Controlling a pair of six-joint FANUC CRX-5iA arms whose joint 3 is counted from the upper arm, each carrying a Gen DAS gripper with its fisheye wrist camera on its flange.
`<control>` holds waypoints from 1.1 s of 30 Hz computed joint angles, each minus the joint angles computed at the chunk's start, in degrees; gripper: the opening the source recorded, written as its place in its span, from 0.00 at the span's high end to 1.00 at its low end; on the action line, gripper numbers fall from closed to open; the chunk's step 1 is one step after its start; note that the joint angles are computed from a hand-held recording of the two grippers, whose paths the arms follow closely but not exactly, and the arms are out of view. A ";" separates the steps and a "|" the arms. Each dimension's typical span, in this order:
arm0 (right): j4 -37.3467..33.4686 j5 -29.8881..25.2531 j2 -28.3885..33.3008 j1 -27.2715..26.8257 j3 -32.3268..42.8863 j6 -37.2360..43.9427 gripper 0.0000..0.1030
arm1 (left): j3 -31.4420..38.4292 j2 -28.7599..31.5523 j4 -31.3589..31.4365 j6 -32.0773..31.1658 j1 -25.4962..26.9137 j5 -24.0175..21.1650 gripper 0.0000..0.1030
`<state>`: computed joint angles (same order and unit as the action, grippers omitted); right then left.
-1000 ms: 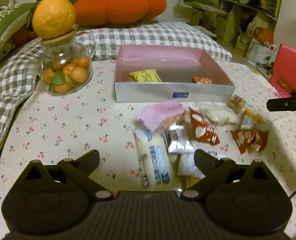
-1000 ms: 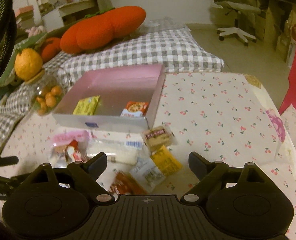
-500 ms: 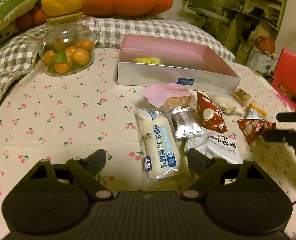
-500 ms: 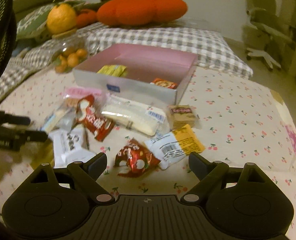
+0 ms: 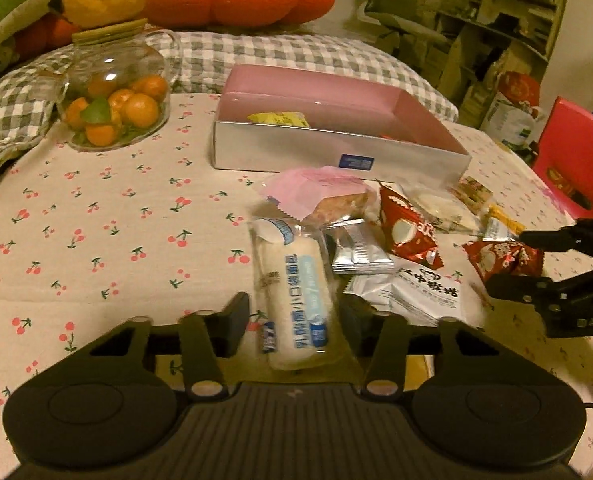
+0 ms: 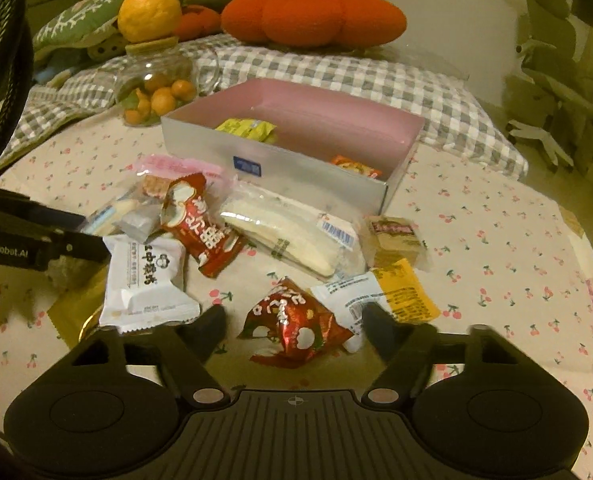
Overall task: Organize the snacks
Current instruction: 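Grasp the white milk-bread packet with the left tool while the right grasps the red candy, then release the milk-bread packet into the pink box while the right tool releases the red candy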
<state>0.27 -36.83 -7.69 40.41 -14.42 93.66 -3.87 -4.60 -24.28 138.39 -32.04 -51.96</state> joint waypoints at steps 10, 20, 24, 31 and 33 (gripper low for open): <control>1.01 1.58 -0.78 0.45 -0.95 -0.45 0.55 | 0.46 -0.09 1.07 -0.52 0.25 -1.40 0.71; -3.21 -0.16 -0.97 -0.15 1.27 1.85 0.56 | 0.80 -1.14 4.45 1.77 2.43 -4.88 0.73; -5.83 -0.92 -1.23 -0.68 2.37 3.38 0.56 | 0.32 -2.01 5.30 2.67 3.19 -4.87 0.73; -9.48 -1.87 -1.35 -1.81 4.31 4.53 0.56 | 0.68 -2.93 4.77 3.87 3.45 -4.67 0.74; -9.46 -1.90 -1.20 -1.94 4.66 4.07 0.56 | 0.75 -3.22 4.63 4.14 3.47 -4.60 0.74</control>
<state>-9.19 -38.73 -8.89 38.47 -9.76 97.73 -3.11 -7.82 -19.65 142.53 -28.56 -56.56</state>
